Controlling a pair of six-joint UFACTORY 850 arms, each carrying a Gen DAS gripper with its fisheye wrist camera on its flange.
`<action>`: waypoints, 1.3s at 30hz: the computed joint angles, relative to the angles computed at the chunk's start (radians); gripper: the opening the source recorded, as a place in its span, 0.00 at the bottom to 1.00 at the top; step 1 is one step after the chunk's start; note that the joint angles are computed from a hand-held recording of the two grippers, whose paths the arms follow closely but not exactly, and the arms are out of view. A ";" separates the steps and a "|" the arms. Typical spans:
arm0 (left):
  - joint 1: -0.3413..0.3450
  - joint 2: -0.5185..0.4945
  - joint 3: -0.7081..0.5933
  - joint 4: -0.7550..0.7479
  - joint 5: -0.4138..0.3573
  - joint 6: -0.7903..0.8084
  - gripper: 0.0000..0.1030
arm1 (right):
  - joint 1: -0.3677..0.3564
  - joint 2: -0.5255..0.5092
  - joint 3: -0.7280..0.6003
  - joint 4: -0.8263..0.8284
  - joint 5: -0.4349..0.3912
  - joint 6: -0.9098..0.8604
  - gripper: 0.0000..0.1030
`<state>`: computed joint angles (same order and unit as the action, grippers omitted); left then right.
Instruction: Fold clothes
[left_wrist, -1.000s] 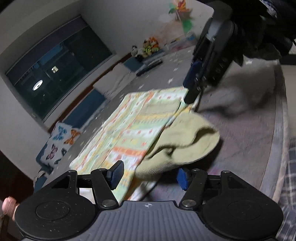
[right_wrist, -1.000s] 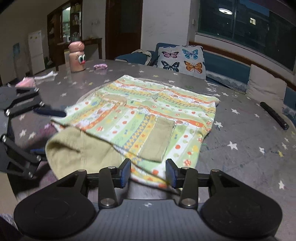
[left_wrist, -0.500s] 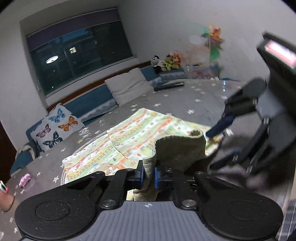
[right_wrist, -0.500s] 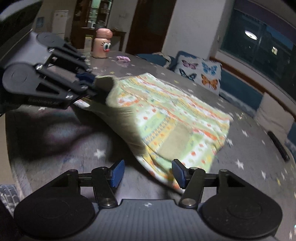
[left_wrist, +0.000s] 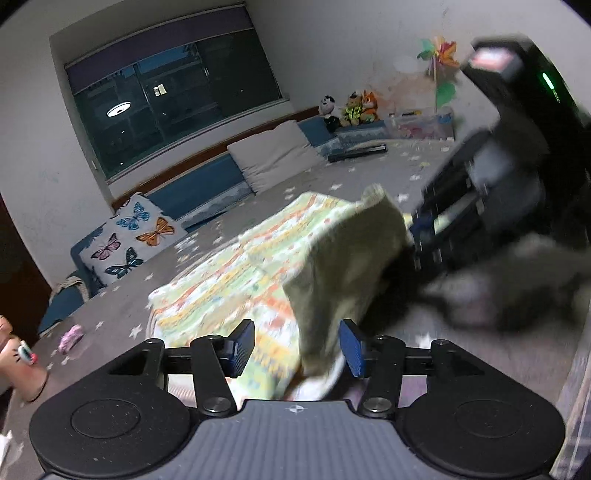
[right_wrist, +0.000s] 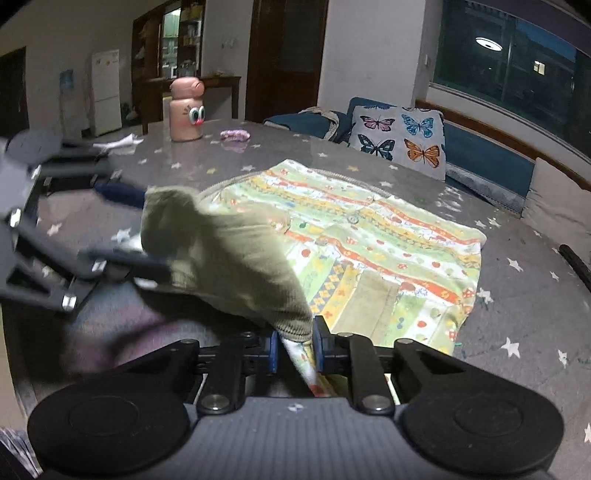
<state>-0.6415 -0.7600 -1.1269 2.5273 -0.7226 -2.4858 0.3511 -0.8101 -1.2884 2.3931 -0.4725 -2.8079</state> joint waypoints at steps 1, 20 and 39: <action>-0.003 -0.002 0.006 -0.015 -0.010 0.018 0.55 | -0.001 0.002 -0.002 -0.005 -0.001 0.016 0.15; -0.009 0.018 0.060 -0.154 -0.107 0.120 0.06 | 0.008 0.039 0.030 0.072 -0.052 -0.005 0.07; -0.093 0.319 0.308 -0.087 -0.045 -0.044 0.07 | -0.027 0.377 0.383 -0.124 -0.135 0.040 0.05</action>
<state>-0.7344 -0.4412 -0.8190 2.4402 -0.7675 -2.5299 0.3242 -0.4330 -0.9049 2.2692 -0.6079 -2.7680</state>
